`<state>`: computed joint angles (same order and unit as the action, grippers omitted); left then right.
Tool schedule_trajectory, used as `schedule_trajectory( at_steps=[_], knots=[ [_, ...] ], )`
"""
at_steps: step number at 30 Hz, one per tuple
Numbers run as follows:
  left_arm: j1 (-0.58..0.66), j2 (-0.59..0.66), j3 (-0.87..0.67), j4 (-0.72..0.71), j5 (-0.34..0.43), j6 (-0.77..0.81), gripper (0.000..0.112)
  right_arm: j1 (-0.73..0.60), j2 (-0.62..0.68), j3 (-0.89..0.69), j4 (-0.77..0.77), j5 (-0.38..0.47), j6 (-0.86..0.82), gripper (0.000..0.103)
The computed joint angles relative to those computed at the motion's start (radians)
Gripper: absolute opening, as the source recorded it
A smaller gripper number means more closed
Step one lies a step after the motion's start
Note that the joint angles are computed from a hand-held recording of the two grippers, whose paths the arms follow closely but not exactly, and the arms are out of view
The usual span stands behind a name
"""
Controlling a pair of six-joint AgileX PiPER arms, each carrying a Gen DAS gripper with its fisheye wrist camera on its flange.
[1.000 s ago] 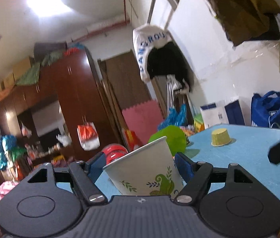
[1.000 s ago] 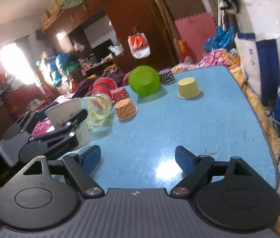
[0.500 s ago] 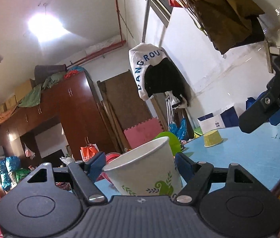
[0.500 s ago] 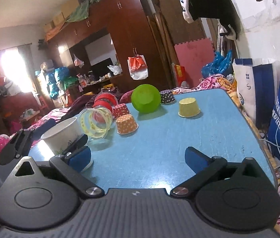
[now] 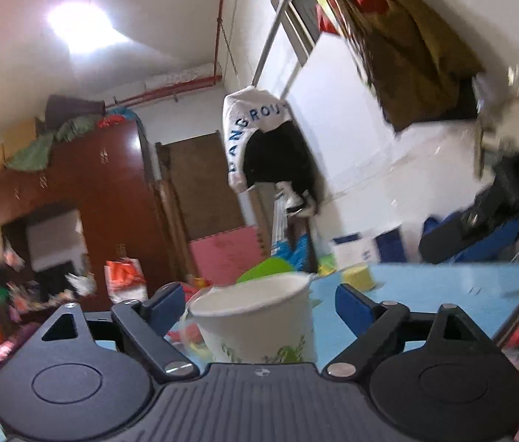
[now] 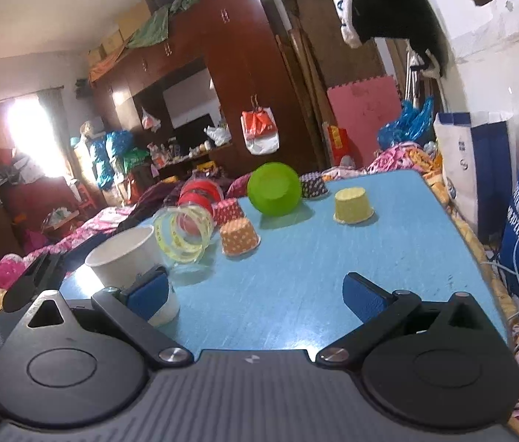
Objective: Flip cup upright
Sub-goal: 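Rotate the left tool to turn the white cup opening up, then lower the white cup upright onto the table and open the left tool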
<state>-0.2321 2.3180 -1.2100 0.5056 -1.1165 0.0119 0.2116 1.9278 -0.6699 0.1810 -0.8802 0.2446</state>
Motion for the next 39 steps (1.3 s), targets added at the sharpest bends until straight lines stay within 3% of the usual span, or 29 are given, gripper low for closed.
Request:
schedule_trajectory(
  at_steps=[4,7,9,13,16,21,26,30,39],
  knots=[
    [0.063,-0.066,0.046,0.098,-0.072,-0.146,0.096,0.009,-0.028,0.038,0.025,-0.057,0.002,0.102],
    [0.121,-0.132,0.063,0.180,-0.078,-0.304,0.100,0.055,-0.060,0.046,0.116,-0.074,-0.065,0.102],
    [0.157,-0.191,0.066,0.233,-0.015,-0.428,0.103,0.095,-0.083,0.039,0.175,-0.069,-0.129,0.102],
    [0.190,-0.273,-0.006,0.412,0.258,-0.665,0.103,0.218,-0.104,-0.030,0.411,-0.057,-0.364,0.102],
    [0.243,-0.268,-0.073,0.612,0.288,-0.898,0.103,0.270,-0.086,-0.079,0.492,-0.059,-0.483,0.102],
    [0.267,-0.315,-0.029,0.667,0.354,-0.903,0.103,0.279,-0.062,-0.074,0.458,-0.032,-0.422,0.102],
    [0.264,-0.355,-0.013,0.756,0.399,-0.978,0.103,0.227,-0.110,-0.120,0.478,0.238,-0.509,0.102],
    [0.236,-0.360,-0.013,0.787,0.473,-0.988,0.103,0.205,-0.111,-0.103,0.423,0.254,-0.433,0.102],
    [0.205,-0.323,-0.072,0.910,0.549,-1.131,0.103,0.209,-0.119,-0.085,0.464,0.271,-0.420,0.102]
  ],
)
